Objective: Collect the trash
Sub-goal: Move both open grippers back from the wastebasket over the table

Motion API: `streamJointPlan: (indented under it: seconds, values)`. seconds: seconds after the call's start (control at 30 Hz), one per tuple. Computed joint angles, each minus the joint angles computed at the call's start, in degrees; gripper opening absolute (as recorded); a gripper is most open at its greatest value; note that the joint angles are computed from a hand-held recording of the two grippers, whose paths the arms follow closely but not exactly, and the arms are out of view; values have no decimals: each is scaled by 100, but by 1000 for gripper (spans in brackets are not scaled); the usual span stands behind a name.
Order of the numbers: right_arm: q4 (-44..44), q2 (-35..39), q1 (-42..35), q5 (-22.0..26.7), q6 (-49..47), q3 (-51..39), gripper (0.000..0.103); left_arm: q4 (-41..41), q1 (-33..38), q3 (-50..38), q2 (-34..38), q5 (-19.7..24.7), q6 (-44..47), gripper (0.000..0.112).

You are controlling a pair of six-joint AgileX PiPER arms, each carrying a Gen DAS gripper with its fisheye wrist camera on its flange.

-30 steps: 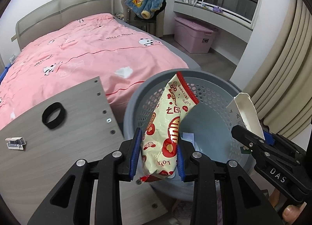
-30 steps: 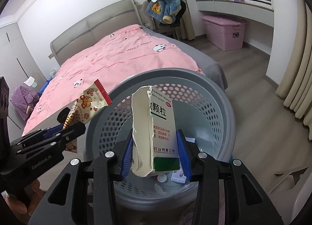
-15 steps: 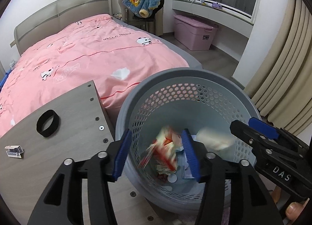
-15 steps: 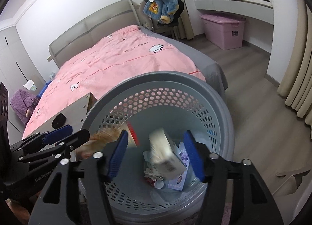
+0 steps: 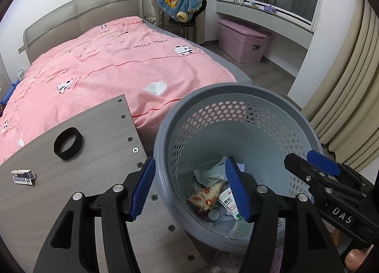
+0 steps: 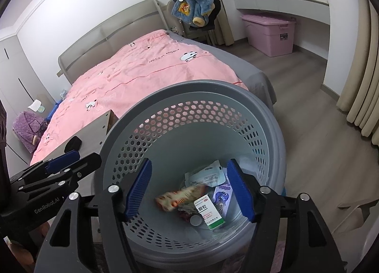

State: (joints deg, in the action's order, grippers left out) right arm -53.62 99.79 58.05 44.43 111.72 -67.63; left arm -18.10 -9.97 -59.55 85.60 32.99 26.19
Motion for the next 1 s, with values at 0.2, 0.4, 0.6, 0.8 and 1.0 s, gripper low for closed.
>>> streamJointPlan:
  seconds: [0.2,0.4,0.6,0.8,1.0]
  values:
    - [-11,-43,147,129,14,-44,70,-160,211,94,-206,62,198,62]
    - [-7,-40,325,274,-8,-159,75,-383,552,243,-463,145,508,65]
    - [34,136,532,512,-164,-536,79,-744,1046,343,-647,301,989,67]
    - [98,418,663,680,-448,-1090,88,-1292,1732,368,-715,509,1654,68]
    - [322,842,686,706,-1015,-1843,92,-1766,2545,345,-705,724,2276,71]
